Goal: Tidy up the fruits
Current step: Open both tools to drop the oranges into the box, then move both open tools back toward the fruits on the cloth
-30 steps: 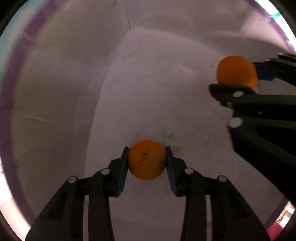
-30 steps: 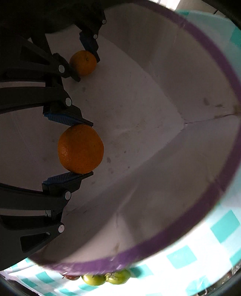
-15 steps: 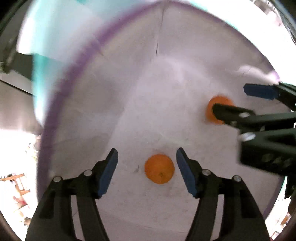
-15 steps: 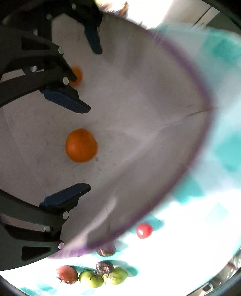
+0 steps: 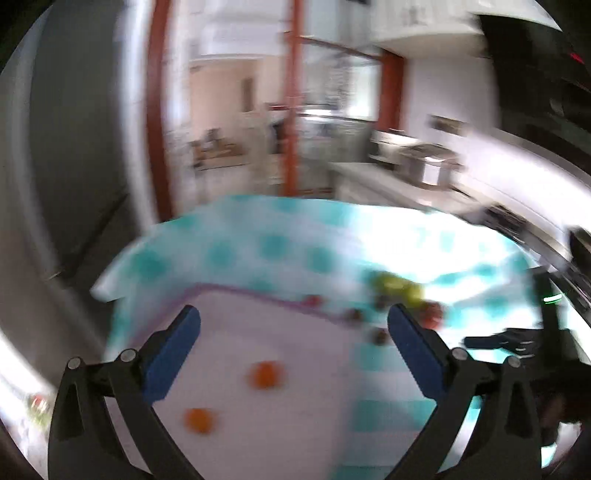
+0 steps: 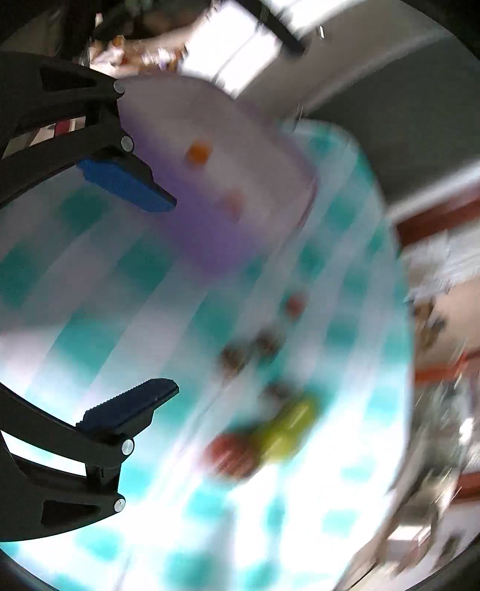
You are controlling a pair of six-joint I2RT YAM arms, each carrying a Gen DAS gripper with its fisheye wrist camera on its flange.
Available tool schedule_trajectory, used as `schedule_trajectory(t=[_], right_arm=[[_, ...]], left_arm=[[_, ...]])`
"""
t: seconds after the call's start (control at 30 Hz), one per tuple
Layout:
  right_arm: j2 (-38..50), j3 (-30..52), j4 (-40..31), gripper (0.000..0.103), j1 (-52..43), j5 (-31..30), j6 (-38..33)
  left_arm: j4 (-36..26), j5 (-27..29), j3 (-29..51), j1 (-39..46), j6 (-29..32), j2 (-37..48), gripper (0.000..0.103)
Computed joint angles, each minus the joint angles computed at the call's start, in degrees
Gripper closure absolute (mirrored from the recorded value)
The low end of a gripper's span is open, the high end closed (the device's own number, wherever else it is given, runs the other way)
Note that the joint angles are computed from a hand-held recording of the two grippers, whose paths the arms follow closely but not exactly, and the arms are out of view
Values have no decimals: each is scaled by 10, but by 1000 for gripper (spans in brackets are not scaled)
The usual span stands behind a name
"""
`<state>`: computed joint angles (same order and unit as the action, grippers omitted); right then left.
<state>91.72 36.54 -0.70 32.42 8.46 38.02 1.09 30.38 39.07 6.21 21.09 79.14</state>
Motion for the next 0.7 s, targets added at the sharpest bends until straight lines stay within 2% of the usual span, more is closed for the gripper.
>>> schedule_trajectory(t=[0.1,0.2,0.23,0.27,0.37,0.47,0.57,0.7], right_arm=[[-24,-111,32,15,-63,-2,4],[-6,-197,117,15,-135,-22,-30],[8,-215,143,15,-163,-35,-49],[22,-220,158,15,-172,-41,-56],[121,-211,238,15,-215,-66,-106],[205,-162,269,15,-231,-69,-148],[259,-99,274,15,-236,-72,-173],[306,-3,247,15,-237,-68,-195]], left_arm=[[-54,-66,-18,-154,4,-1,1],[-20,-145,-41,-279,-27,35,1],[-1,-158,-48,-303,-20,58,1],[34,-197,-41,-337,-30,109,1],[57,-249,4,-366,-81,233,1],[76,-292,27,-355,-133,312,2],[81,-323,63,-346,-142,382,2],[82,-334,84,-345,-124,419,2]])
